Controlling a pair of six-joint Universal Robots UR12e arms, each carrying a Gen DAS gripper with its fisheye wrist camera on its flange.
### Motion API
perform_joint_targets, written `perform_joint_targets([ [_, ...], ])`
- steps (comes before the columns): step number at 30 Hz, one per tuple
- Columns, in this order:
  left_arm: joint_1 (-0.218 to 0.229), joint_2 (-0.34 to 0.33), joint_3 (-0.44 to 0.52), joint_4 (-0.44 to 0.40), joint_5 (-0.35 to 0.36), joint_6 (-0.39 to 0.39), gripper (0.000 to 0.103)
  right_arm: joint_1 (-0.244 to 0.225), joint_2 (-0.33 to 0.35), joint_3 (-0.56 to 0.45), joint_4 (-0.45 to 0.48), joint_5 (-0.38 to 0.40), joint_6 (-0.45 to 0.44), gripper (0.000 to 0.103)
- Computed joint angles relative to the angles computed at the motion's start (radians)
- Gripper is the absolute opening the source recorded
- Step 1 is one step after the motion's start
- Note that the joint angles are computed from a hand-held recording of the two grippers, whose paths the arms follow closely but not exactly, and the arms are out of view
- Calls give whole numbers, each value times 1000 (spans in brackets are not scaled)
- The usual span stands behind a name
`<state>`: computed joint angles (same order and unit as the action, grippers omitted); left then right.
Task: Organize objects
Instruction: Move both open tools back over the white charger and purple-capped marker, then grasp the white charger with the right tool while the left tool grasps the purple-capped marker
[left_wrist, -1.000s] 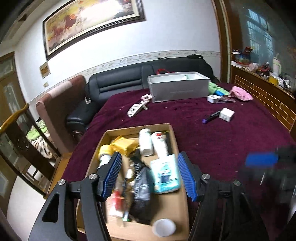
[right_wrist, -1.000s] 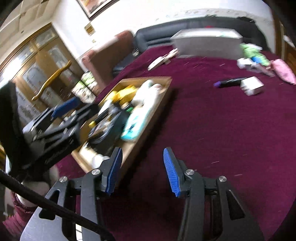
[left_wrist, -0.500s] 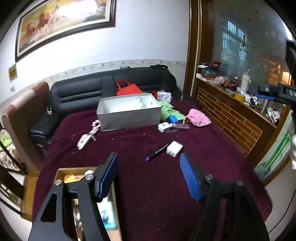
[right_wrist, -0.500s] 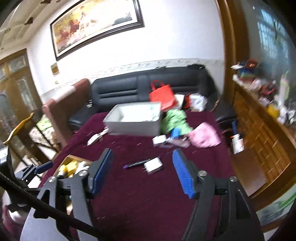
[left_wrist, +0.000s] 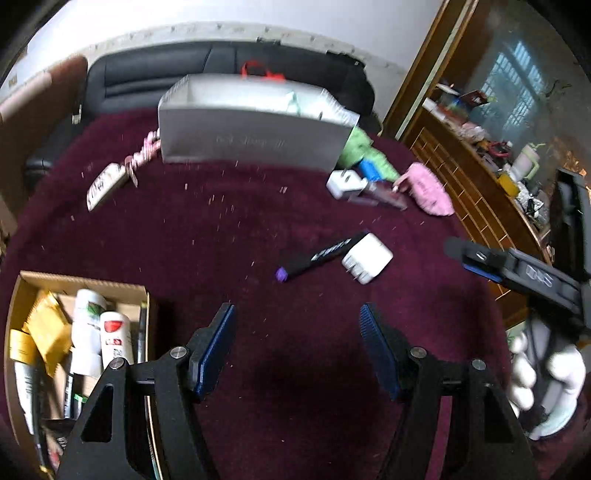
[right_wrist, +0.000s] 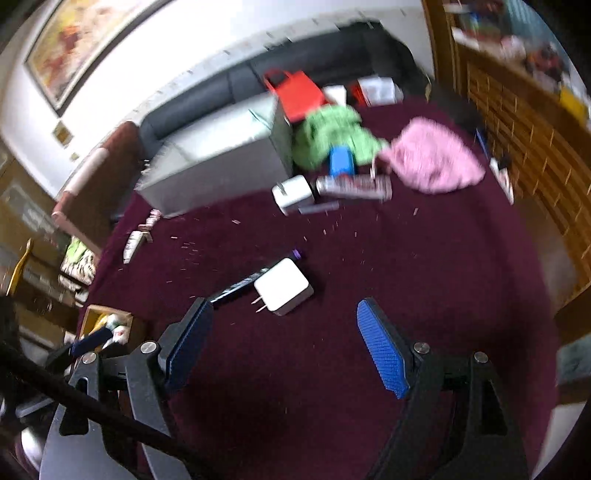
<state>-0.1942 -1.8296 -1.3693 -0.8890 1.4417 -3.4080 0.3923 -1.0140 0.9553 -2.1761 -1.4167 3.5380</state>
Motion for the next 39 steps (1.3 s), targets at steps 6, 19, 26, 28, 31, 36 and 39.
perform_joint_targets([
  [6,8,-2,-19,7,6,15,62,13,94,-107,80,-37,96,80],
  [19,3,-28,-14,24,12,46,62,58,173,-204,189,-224,-7,63],
  [26,-37,-87,38,78,80,169,62,22,-30,137,31,-127,35,64],
  [28,-55,-123,77,81,122,221,62,17,-71,215,-43,-102,45,64],
  [31,-70,-171,132,54,160,262,62,18,-110,306,-174,-98,40,64],
  [36,-95,-238,203,7,242,326,62,22,-104,304,-190,-108,4,65],
  [39,-97,-246,201,28,236,333,62,19,-103,307,-204,-88,-3,65],
])
